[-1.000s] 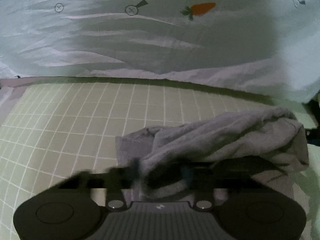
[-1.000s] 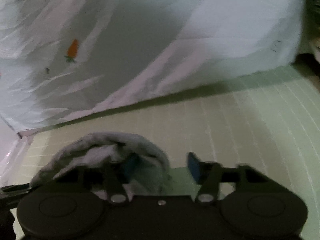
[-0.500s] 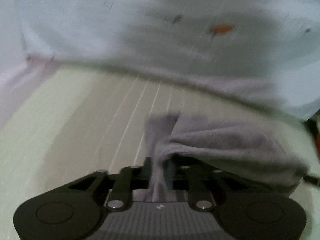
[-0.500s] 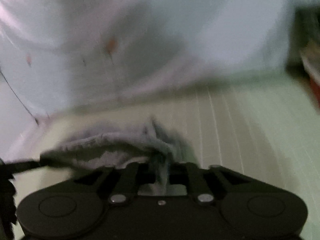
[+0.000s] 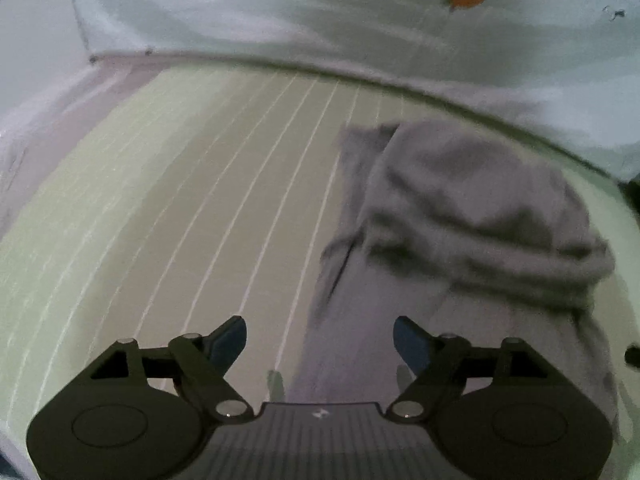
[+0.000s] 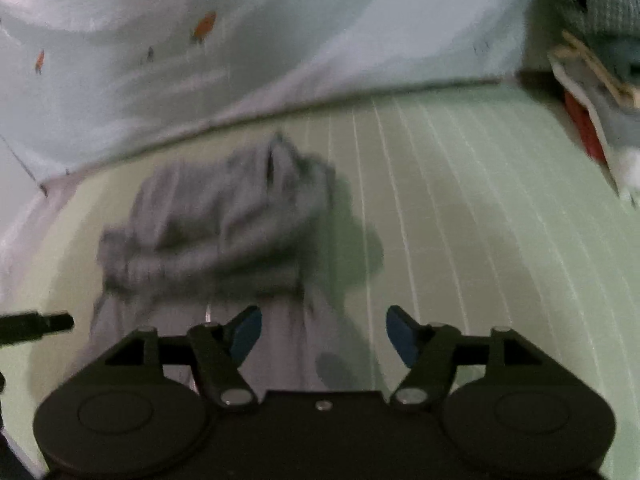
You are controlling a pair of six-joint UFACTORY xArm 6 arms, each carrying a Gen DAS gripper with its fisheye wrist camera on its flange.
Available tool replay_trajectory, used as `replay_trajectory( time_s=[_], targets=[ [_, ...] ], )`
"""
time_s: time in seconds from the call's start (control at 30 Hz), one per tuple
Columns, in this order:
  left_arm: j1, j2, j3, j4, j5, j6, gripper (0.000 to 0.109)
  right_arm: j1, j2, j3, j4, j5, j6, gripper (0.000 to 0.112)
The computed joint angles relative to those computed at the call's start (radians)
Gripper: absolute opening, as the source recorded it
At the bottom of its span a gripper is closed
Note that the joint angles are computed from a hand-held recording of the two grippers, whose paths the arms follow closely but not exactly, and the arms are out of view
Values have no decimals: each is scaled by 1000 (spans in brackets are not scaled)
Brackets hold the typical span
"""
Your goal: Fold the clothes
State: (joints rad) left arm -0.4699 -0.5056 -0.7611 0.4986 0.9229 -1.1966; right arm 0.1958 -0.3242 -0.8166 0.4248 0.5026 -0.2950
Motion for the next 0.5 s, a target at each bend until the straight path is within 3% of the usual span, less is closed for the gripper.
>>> replay_trajectory(
  time_s=[0.13, 0.3, 0.5],
  targets=[
    [-55, -87, 71, -52, 72, -19, 81, -15, -111, 111, -66, 87, 64, 71],
    [-126, -175, 144, -86, 124, -1, 81, 14, -229, 218, -179, 127, 221, 76],
    [-171, -253, 216, -66, 93, 11, 81, 81, -376, 340, -283, 149, 382, 80]
  ],
)
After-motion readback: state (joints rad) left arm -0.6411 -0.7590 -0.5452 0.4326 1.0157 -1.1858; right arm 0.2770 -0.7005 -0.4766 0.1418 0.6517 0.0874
